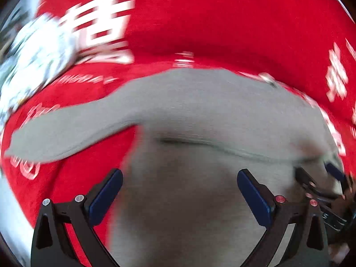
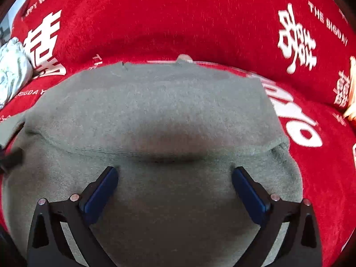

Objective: Fold small clothes
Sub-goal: 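Move the left tool to the other sleeve cuff and close on it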

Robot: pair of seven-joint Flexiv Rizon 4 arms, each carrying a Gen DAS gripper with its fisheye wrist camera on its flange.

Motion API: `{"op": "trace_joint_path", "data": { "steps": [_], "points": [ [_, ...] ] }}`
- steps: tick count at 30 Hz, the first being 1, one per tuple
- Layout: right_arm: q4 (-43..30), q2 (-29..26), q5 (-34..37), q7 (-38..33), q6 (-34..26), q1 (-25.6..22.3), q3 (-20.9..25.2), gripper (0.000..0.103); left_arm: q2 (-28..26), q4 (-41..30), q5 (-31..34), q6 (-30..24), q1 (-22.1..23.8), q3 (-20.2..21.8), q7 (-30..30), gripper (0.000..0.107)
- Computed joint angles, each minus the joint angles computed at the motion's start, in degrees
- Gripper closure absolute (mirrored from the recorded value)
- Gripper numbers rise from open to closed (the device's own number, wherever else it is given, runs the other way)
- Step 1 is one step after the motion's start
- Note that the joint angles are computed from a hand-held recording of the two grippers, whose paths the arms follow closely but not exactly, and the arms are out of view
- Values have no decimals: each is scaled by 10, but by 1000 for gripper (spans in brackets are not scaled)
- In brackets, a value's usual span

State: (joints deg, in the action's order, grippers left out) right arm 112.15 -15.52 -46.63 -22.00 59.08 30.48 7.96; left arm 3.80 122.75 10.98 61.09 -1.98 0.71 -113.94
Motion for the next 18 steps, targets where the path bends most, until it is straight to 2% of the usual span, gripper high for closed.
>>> {"op": "trace_joint_path", "data": {
  "steps": [4,7,12,14,16,17,18],
  "points": [
    [2,0,19,-7,15,-7,2,0,32,21,18,-20,58,42,-64,4],
    [0,-1,6,0,6,0,-3,0,45,38,14,-32,113,72,-107,4],
    [1,-1,-2,10,3,1,-2,0,48,22,133,-89,193,72,-227,4],
    [1,-1,-5,13,2,2,-3,0,28,22,115,-82,205,88,-229,4],
    [1,-2,-7,15,0,2,-3,0,-7,30,38,-59,211,108,-189,4],
    [1,-2,-8,16,0,2,-3,0,-13,33,33,-39,214,112,-201,4],
    [1,-2,-9,16,0,2,-2,0,-11,24,65,-34,216,109,-240,4]
  ]
}}
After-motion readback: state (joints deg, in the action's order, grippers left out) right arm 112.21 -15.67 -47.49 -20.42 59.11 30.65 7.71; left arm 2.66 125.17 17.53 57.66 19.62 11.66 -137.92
